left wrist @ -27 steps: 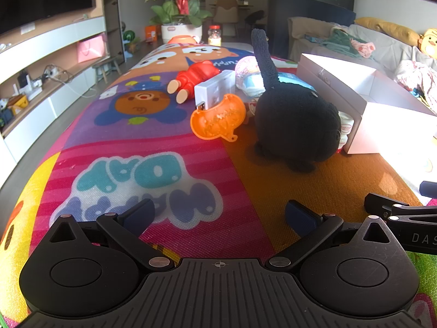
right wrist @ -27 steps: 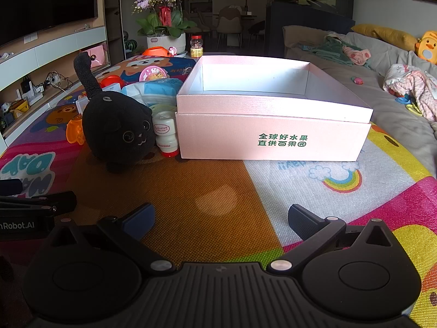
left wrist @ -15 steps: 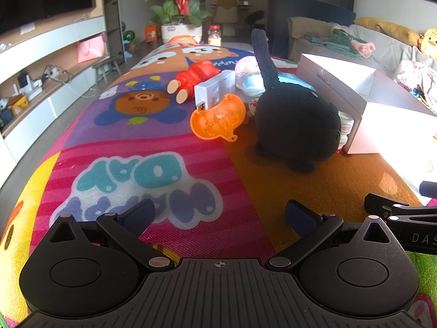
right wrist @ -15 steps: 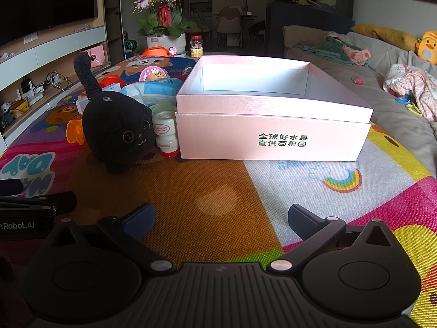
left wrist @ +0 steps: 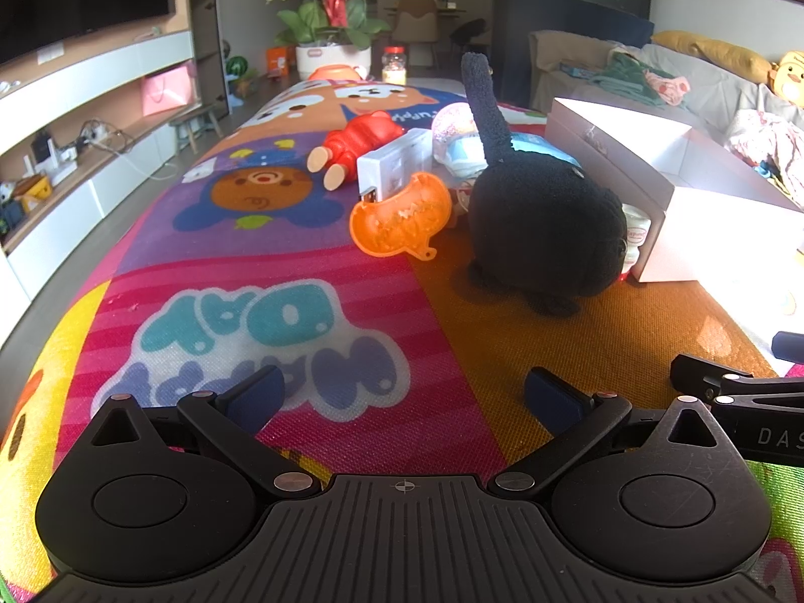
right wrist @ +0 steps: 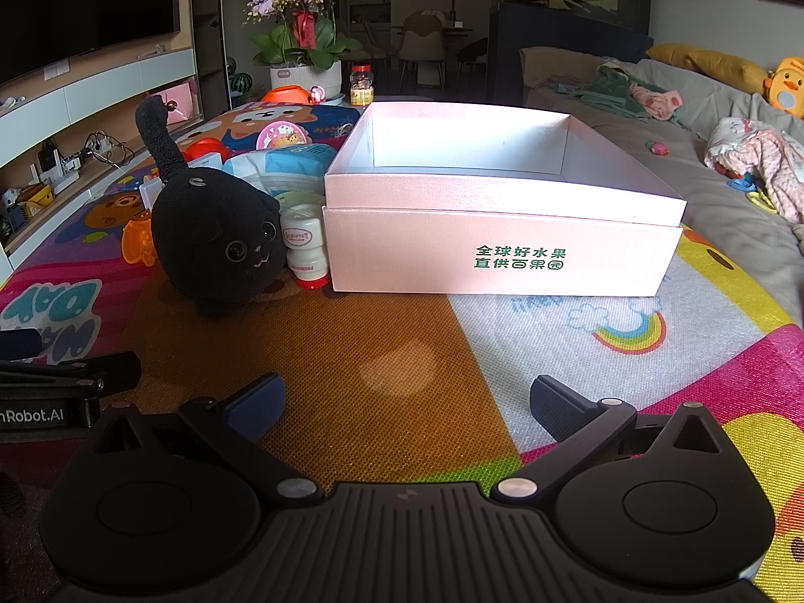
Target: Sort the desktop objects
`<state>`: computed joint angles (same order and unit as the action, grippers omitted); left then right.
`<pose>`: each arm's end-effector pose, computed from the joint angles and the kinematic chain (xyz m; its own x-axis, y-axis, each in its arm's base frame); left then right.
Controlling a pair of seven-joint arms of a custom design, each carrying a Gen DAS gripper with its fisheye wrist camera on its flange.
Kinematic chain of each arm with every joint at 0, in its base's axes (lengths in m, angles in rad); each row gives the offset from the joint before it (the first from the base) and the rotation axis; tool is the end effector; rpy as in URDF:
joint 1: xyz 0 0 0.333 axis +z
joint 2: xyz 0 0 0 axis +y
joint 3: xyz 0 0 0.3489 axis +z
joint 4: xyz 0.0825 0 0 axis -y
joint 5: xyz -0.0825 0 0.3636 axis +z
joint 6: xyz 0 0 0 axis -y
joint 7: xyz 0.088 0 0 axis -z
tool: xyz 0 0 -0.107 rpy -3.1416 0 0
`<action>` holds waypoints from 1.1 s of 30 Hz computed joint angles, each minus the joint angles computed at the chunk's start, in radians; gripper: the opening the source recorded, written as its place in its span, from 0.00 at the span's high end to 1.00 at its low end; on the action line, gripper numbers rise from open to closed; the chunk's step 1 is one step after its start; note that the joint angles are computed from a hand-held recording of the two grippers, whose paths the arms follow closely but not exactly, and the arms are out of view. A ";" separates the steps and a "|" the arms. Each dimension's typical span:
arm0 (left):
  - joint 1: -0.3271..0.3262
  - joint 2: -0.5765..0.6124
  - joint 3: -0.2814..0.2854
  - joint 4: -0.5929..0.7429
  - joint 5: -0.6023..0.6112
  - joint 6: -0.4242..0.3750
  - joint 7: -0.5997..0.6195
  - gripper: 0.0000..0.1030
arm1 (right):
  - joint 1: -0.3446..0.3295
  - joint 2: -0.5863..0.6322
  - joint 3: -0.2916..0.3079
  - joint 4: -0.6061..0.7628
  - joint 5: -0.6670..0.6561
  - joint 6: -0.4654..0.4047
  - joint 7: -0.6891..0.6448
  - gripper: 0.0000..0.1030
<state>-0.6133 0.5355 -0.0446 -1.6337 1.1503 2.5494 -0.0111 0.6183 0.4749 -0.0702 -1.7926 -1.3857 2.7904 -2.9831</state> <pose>0.5601 -0.4411 0.3817 0.0660 -0.9978 -0.0088 -0.6659 -0.0375 -0.7451 0.5453 0.3927 0.3573 0.0670 -0.9977 -0.0040 -0.6380 -0.0397 -0.7690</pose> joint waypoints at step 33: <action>-0.021 0.004 -0.006 0.004 0.059 -0.058 -0.090 0.00 | 0.002 0.002 -0.002 0.002 0.006 0.001 -0.004 0.00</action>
<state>-0.6346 0.5392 -0.0502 -1.6293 1.2093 2.4918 -0.1012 0.6205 0.4766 -0.0723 -1.7910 -1.3798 2.7915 -2.9869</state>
